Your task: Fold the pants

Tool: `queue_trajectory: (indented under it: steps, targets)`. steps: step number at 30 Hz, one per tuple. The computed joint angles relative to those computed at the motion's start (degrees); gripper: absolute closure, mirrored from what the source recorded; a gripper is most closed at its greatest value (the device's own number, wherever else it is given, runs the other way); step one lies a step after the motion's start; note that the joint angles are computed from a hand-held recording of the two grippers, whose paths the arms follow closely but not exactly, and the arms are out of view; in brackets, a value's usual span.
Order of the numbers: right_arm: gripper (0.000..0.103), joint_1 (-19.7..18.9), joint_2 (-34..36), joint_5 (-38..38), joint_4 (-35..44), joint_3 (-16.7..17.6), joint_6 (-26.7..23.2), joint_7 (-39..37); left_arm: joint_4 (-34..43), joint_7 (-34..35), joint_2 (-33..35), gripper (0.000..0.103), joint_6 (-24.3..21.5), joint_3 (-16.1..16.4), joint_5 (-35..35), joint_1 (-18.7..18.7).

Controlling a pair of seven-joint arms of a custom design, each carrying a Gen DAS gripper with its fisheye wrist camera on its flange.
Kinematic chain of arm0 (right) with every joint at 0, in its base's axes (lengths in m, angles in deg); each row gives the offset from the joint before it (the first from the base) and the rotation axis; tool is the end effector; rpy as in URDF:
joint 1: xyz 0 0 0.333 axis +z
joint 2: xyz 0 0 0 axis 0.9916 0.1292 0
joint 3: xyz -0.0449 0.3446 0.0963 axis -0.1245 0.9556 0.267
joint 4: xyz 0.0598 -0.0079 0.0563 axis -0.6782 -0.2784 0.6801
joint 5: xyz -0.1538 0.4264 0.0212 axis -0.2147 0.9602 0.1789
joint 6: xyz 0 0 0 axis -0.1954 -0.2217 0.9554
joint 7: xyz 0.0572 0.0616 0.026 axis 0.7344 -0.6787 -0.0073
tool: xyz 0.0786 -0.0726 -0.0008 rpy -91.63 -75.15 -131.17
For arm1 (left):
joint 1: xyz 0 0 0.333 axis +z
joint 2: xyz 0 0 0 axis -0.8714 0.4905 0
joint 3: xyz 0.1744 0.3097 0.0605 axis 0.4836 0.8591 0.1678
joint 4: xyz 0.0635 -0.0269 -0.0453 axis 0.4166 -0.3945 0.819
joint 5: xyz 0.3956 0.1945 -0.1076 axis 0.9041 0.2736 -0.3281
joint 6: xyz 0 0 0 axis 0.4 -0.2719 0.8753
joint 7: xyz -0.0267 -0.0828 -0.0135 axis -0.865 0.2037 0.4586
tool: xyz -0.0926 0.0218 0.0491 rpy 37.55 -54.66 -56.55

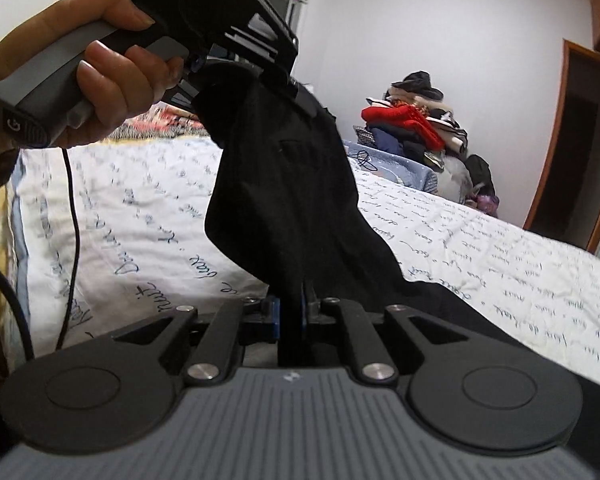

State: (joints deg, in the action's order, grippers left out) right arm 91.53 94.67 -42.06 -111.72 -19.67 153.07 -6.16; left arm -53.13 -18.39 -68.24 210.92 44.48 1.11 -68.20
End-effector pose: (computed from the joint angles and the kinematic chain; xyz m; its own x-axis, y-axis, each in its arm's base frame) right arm 0.6306 0.3956 0.5129 0.6560 -0.7435 0.1296 -0.2236 -0.3555 -0.9075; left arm 0.6913 -0.2161 0.5748 0.0018 -0.8026 0.5966 -0.5194 -0.5105 -0.6853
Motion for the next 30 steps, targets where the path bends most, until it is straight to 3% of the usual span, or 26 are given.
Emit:
queue_trajectory:
  steps: [3,9,13,19,30]
  targets:
    - [0.094,-3.7,-1.2,-0.4,-2.5,3.0,1.7,1.4,2.0,2.1,1.1,0.082,-0.1,-2.4,0.1,0.7]
    - [0.094,-7.6,-3.6,-3.8,-5.8,4.9,4.5,7.7,7.8,10.6,4.6,0.082,-2.2,-10.2,-2.1,3.9]
    - [0.094,-7.1,-5.8,-4.7,-8.2,2.5,6.4,11.8,12.8,17.7,8.1,0.082,-5.6,-14.1,-4.0,4.0]
    - [0.094,-6.3,-8.9,-6.4,-12.3,-1.3,7.8,18.6,21.1,24.5,14.1,0.082,-11.9,-14.1,-5.6,-0.9]
    - [0.094,-8.1,-12.4,-14.8,-17.8,-5.1,9.4,36.3,39.7,29.7,26.2,0.082,-28.5,-8.5,-3.1,-11.9]
